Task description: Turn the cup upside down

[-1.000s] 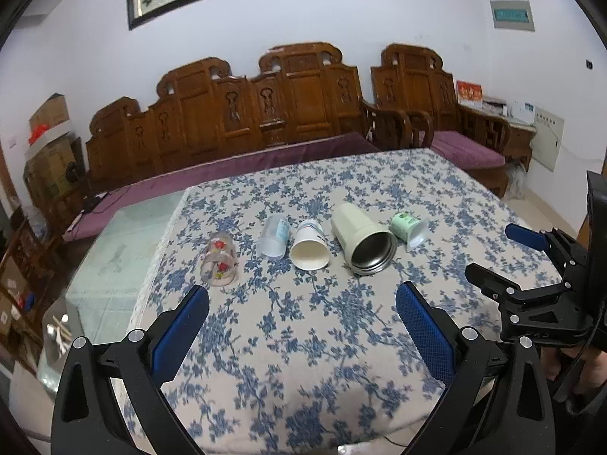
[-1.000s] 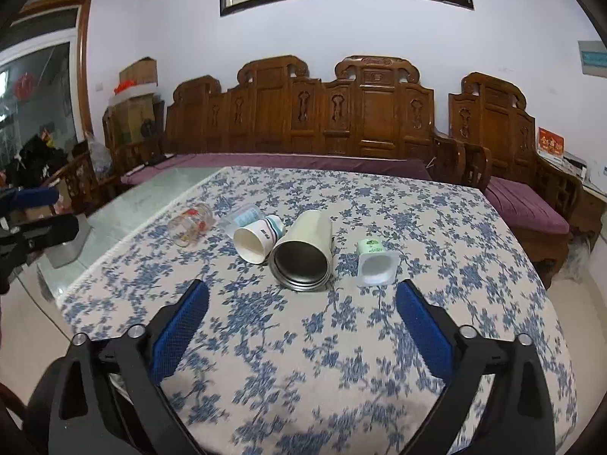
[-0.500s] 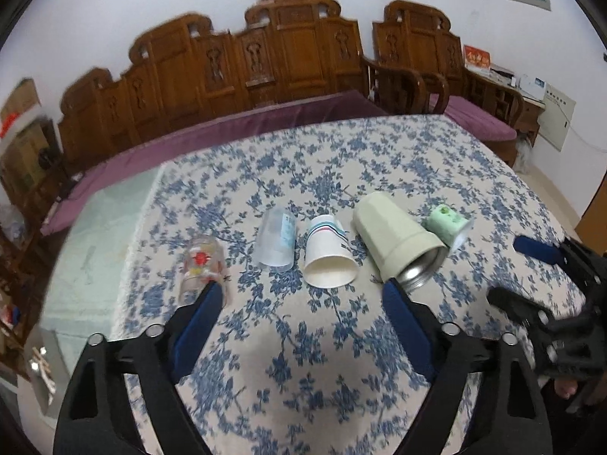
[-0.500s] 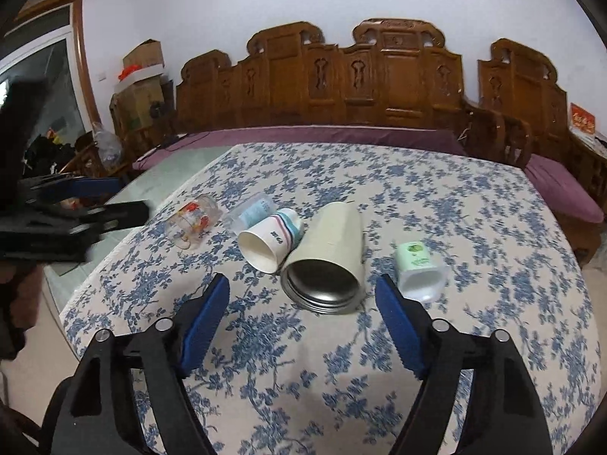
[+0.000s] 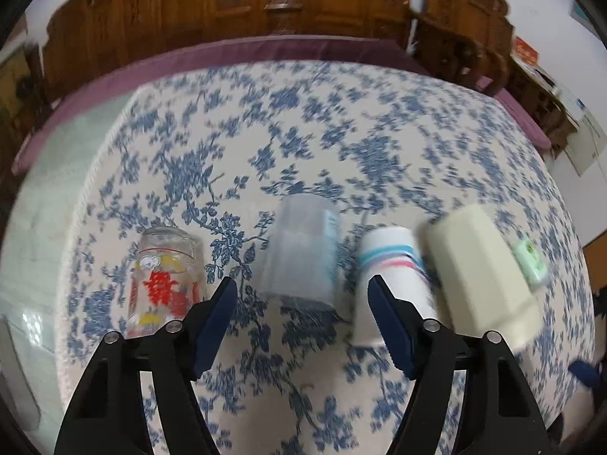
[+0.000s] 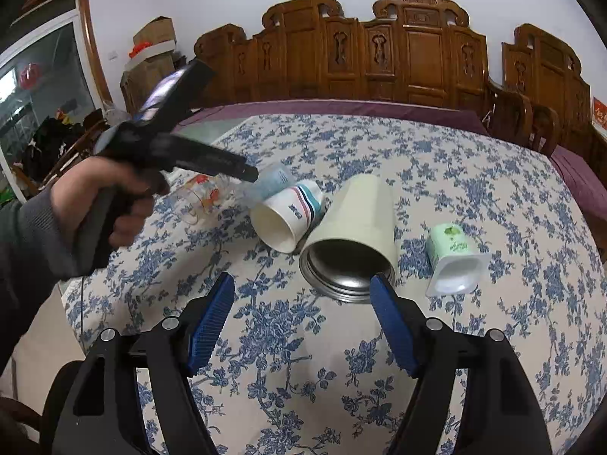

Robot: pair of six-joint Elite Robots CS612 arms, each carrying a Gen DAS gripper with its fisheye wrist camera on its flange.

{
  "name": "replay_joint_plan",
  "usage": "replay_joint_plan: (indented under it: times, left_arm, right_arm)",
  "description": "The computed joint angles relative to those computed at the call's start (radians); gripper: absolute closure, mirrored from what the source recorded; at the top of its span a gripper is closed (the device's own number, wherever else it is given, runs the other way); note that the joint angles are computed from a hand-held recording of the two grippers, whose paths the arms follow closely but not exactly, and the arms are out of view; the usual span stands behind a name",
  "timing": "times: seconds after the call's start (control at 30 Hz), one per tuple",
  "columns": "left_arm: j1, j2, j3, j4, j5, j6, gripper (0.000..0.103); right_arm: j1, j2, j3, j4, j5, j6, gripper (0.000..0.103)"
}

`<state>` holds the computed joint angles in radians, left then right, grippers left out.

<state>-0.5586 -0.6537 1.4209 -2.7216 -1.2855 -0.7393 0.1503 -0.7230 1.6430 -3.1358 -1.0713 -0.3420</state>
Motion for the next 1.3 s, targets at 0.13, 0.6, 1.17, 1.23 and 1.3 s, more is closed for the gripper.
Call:
replay_joint_plan:
  times: [0.13,0.6,1.17,1.23,1.3]
  left_arm:
    - [0.021,0.031,-0.045,0.034,-0.035,0.004,0.036]
    - [0.047,0.1,-0.19,0.24,-0.057,0.03,0.042]
    - [-0.059,-0.042,0.035,0.051,-0.017,0.07,0.05]
    - [-0.084,-0.055,0.066,0.017,-0.019,0.069,0.05]
    - [-0.107,-0.059,0.088,-0.014,-0.026,0.062,0.05]
  right_arm:
    - [-0.005,0.005,-0.001,0.015,-0.003,0.001,0.027]
    - [-0.016,0.006,0.01,0.03,-0.035,-0.002,0.027]
    - [-0.047,-0.04,0.1,-0.064,-0.038,0.043,0.027]
    - [-0.051,-0.045,0.115,-0.077,-0.04,0.046,0.027]
    - [-0.057,-0.052,0.131,-0.092,-0.044,0.046,0.027]
